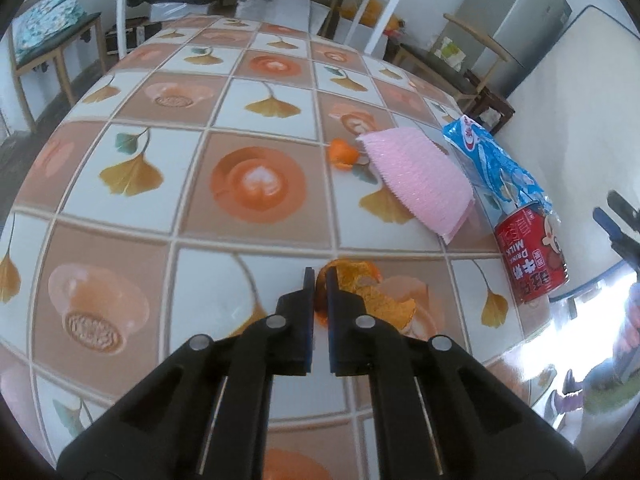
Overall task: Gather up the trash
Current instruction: 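Release the blue wrapper onto the table while the left grasps the orange peel, then hold the orange peel with the left gripper while the right reaches toward the pink sponge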
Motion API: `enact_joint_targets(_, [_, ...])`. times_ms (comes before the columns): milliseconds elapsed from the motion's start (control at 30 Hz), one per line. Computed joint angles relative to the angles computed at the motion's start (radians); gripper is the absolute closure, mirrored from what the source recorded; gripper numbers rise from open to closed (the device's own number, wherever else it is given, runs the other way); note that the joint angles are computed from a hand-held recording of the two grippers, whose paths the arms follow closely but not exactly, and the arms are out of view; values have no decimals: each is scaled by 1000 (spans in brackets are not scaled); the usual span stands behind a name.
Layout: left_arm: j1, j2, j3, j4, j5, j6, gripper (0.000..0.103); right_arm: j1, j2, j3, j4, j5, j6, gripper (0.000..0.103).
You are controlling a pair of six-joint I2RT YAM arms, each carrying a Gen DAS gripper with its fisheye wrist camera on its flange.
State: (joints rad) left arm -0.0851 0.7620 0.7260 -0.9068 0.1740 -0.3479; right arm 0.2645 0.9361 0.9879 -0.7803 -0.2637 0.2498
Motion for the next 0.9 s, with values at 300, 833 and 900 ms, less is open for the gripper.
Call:
enact_joint_targets(300, [-47, -20, -4, -33, -70, -50, 99, 241, -144, -74, -75, 149, 84, 22])
enact_joint_targets(833, [-387, 90, 66, -113, -480, -271, 99, 9, -399, -115, -283, -43, -10, 21])
enact_joint_targets(900, [-405, 101, 74, -121, -497, -281, 99, -59, -409, -111, -303, -90, -54, 21])
